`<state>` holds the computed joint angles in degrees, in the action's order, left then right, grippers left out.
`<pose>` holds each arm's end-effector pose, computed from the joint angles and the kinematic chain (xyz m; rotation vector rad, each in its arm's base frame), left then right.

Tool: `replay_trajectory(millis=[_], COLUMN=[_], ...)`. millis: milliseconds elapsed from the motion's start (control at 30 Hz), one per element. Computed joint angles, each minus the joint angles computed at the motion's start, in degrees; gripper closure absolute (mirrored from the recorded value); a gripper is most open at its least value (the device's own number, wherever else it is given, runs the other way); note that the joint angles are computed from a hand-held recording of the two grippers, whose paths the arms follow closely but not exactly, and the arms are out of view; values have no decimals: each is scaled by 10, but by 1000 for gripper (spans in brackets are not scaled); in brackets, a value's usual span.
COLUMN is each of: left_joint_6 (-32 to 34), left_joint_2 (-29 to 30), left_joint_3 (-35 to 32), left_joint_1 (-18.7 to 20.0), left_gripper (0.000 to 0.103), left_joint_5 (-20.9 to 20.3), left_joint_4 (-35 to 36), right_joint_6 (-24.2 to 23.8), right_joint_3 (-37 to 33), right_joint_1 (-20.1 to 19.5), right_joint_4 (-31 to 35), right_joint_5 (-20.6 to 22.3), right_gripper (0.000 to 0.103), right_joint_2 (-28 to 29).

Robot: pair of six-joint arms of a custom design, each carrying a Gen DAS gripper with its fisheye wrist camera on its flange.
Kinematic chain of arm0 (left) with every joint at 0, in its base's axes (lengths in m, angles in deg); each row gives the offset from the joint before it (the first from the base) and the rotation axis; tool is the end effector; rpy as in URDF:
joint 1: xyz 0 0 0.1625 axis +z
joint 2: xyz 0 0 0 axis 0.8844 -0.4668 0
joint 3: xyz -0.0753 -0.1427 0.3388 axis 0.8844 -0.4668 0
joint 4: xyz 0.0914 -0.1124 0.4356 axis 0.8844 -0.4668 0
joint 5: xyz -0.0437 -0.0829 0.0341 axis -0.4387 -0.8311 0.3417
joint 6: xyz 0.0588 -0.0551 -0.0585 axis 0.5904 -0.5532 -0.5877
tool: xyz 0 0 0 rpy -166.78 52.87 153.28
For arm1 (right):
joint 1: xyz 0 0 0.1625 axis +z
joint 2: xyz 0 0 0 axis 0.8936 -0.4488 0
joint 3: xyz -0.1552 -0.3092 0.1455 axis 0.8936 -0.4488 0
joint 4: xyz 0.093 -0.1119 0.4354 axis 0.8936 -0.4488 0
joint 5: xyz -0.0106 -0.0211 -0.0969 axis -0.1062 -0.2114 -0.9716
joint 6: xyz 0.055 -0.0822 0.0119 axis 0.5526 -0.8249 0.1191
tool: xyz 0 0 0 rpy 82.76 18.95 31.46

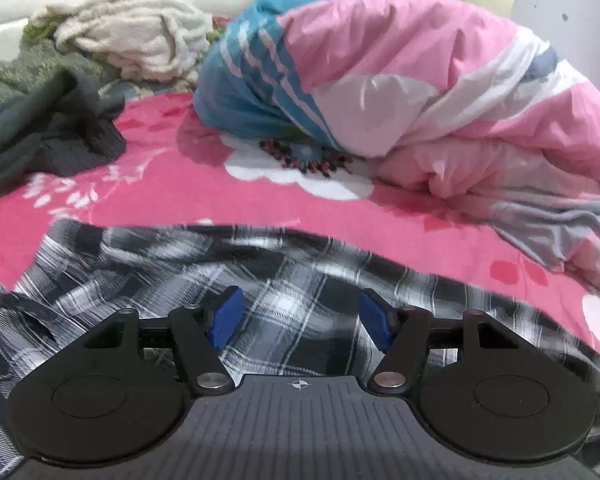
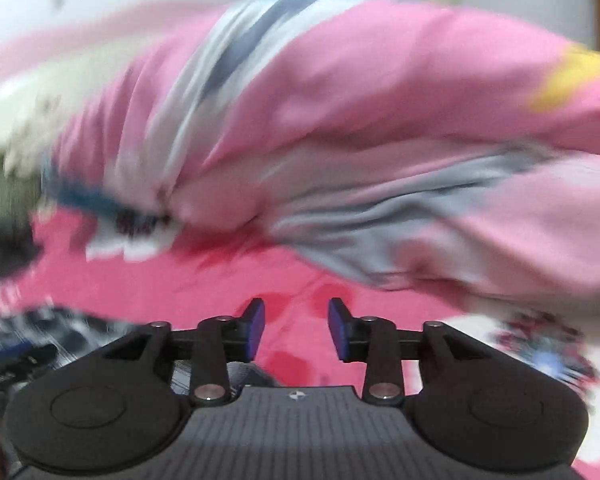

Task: Fold clothes

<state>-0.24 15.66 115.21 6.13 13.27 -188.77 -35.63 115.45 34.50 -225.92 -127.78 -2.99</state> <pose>-0.0150 -0.6417 0.2058 -0.2860 1.8605 -1.4150 0.2361 -0.8327 0.0872 1.1051 -2.4748 0.8143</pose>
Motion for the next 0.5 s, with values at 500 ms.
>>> replay_trajectory(millis=[500], left_joint_6=[-36], left_joint_2=[48], left_joint_3=[-35], left_joint_1=[-9], left_gripper=[39], left_joint_5=[-86], left_joint_4=[136], right_joint_6=[-133], right_joint_3=[132], right_joint_1=[-64], right_joint_4=[-2], right_joint_5=[-70], right_gripper=[63], right_joint_2=[-116])
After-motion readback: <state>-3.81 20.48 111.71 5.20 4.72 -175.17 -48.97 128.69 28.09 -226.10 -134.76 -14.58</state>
